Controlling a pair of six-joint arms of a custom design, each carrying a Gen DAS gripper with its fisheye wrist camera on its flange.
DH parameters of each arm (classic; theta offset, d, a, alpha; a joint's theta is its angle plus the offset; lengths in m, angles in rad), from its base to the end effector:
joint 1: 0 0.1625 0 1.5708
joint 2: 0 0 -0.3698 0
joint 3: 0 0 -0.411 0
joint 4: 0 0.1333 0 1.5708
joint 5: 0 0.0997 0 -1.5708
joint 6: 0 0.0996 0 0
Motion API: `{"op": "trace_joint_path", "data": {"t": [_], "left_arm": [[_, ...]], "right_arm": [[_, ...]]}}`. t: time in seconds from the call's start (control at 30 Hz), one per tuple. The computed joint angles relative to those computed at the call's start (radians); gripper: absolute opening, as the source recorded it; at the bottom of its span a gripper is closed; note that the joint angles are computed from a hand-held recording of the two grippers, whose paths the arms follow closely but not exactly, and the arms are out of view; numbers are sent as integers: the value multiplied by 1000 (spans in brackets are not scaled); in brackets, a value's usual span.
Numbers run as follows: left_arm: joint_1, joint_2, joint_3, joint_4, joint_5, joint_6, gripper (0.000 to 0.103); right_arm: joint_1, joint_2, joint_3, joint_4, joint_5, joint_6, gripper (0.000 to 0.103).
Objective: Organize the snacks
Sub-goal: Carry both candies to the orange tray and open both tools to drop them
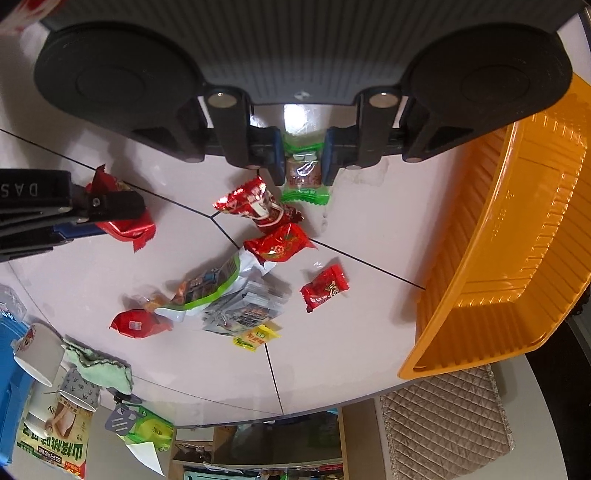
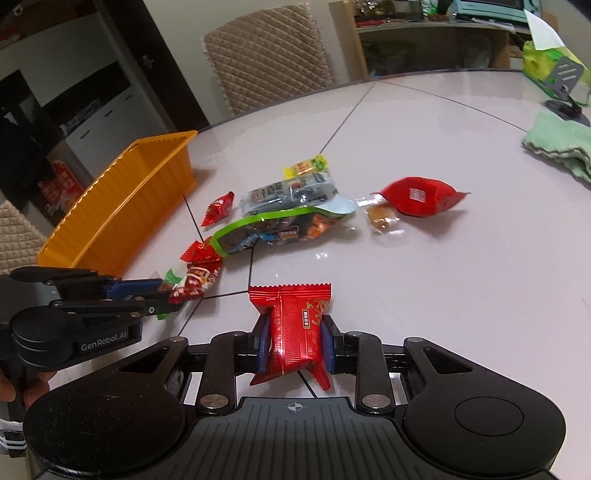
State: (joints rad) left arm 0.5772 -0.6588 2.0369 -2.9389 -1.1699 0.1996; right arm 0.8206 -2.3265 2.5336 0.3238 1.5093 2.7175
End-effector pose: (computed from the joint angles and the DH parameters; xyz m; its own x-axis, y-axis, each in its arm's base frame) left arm -0.2998 -0.4007 -0.1072 -0.3231 0.8665 -0.3805 0.9203 0.3814 0.0872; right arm -0.0234 -0.2296 0.2108 -0.8405 0.4325 0.3265 -0.0007 0.6016 -0.7988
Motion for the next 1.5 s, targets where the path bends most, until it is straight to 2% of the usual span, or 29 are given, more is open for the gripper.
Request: {"op": "trace_joint_path", "data": {"t": [0.23,0.33,0.47,0.7,0.8,0.93,1.17,1.5], "left_arm": [[2,-51,25,31,-13,-63,18],[3,-98,46,42,-31,-90,18],[2,-176,84,55,-37,-116,18],[13,-316,133,72,-8,-146,18],[31,-358,140,76,26,-159,18],[59,-385,129,64,87,-158,18],[128,-379,71,44,145,-128,18],[208,-306,-37,40,144,-49,18]], "right_arm": [[25,-39,14,9,10,13,29],[86,-30,7,-3,48,34,29],[229,32,-20,-44,136,76,29],[496,238,-116,-114,293,150,29],[578,339,-167,-136,324,173,29],[654,480,-245,-173,340,179,29],[747,720,-391,-227,360,171,29],[786,958,-563,-272,413,165,29]]}}
